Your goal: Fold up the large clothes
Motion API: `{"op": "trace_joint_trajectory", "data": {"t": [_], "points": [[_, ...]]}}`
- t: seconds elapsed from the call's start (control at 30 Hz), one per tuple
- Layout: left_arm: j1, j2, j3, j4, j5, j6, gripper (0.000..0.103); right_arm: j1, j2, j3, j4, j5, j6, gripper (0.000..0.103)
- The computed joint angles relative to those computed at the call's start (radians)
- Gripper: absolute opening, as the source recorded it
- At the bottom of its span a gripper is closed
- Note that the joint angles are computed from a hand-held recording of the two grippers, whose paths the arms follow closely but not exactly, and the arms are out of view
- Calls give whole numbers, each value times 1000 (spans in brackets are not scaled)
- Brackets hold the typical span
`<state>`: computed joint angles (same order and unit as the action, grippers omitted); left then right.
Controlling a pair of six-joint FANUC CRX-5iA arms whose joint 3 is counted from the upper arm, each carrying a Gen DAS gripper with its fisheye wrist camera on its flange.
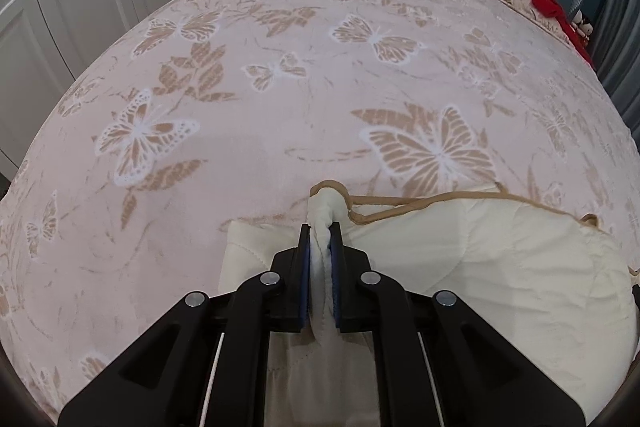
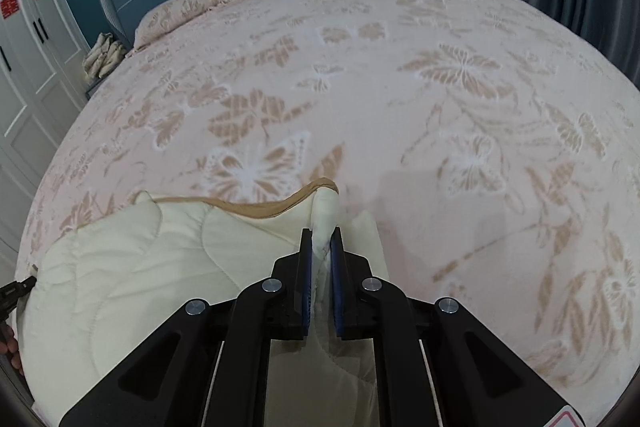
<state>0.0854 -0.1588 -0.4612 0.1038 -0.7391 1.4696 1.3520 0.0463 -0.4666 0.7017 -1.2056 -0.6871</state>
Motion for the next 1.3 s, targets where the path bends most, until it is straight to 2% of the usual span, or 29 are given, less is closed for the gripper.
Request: {"op": "trace_joint_trajectory", "data": {"t": [0.13,0.33,0.67,0.77,0.93,1.0,1.03,1.07,1.1,1.13,1.17,1.2,1.23,1.27,1.3], "points": [[-13,9,-12,-24,26,18,9,-2,10,-15,-3,27,-12,8],[-54,15,-15,-120,71,90,10,-3,23,-27,8,41,-25,9],[-66,-1,-55,-153,151,129,11,7,41,-48,50,41,-76,10],[-71,-2,-57,-167,160,142,11,6,38,-60,62,48,-94,10],[-109,5,-14,-262,118,223,12,1,33,-57,50,52,-78,12],[-125,8,16,-294,72,238,14,-9,31,-26,5,42,-5,14],[-150,10,53,-354,17,285,24,-12,30,-6,-23,29,33,17],[-154,1,70,-371,-17,294,42,-12,28,24,-59,2,73,19],[-135,-31,58,-337,-26,265,50,-2,17,48,-83,-43,84,22],[-93,-81,24,-250,-16,198,55,19,-1,50,-78,-80,54,23],[-45,-130,-13,-147,-13,110,55,43,-18,51,-68,-117,19,23],[-20,-159,-26,-95,-24,67,55,63,-20,65,-67,-163,2,23],[3,-192,-35,-46,-40,28,55,99,-10,102,-60,-260,-7,27],[10,-212,-36,-22,-52,12,54,119,-2,125,-44,-305,-5,27],[8,-232,-32,6,-66,-7,53,138,-3,135,-11,-308,-6,21]]}}
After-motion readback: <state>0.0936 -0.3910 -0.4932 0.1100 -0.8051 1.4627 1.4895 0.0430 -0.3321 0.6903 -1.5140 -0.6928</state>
